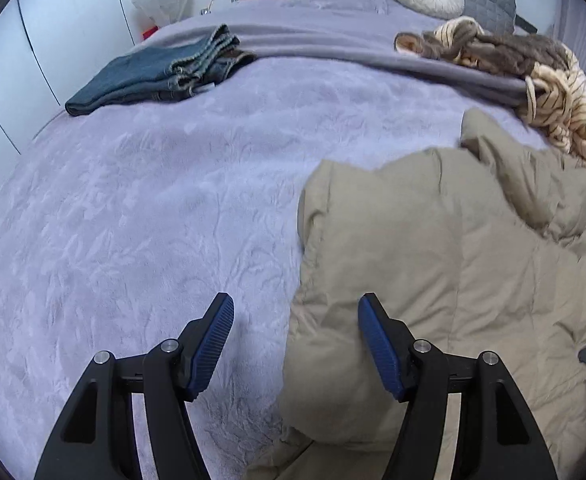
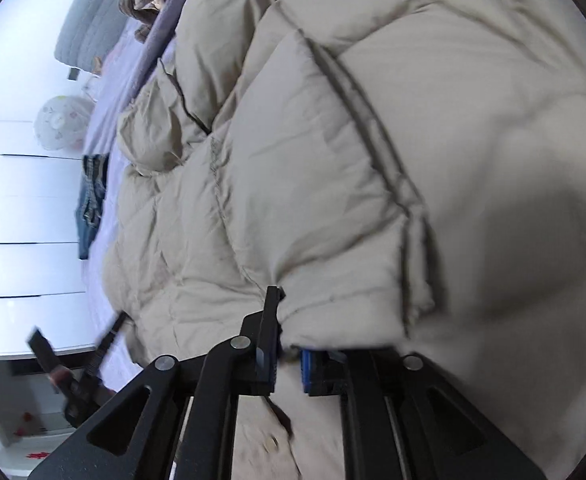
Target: Fold large clothes
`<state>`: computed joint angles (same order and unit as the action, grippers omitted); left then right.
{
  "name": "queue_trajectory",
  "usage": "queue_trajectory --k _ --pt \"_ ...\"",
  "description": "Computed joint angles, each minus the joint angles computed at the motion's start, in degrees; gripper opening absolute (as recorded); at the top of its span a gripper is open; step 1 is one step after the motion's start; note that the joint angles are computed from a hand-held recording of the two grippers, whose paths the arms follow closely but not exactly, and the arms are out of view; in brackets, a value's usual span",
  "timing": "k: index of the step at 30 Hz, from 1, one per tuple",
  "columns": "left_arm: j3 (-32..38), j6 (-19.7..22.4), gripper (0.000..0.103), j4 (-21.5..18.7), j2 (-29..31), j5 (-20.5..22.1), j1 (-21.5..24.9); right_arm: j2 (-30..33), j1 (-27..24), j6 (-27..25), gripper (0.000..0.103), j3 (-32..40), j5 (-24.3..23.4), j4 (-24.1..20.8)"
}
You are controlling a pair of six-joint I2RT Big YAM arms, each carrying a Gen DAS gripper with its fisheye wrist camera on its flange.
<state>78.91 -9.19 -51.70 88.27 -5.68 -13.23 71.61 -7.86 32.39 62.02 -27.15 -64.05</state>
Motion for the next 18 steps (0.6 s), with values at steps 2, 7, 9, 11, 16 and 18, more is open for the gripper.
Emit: queue_trajectory --k 2,7,9,11,16,18 --pt "2.2 0.6 0.067 0.4 1.4 0.0 0.0 -2.6 0.3 -0.1 0.013 1.0 5.5 -2.1" --pt "4.9 0.6 0.067 -2.0 6.7 -3.9 -1.4 -8.0 4.1 -7.5 0.013 3.4 20.7 0.7" --pt "3.4 0.7 0.068 -0.7 6.9 -4.5 -1.8 -5.4 4.3 -11.1 0.013 4.4 18.3 0.5" --pt "2.5 1.0 0.069 -0.1 6.8 -5.6 -2.3 -2.2 3.8 -13.4 0.013 4.7 16.3 -0.1" --pt "3.9 1.0 0.071 -3.2 6.3 -6.4 -2.4 0.5 0.6 -12.4 0.007 3.0 13.9 -2.9" --pt "3.6 1.5 0.071 -3.6 4.5 -6.0 -2.7 -0.8 -0.9 -12.0 0.015 3.3 12.6 -4.5"
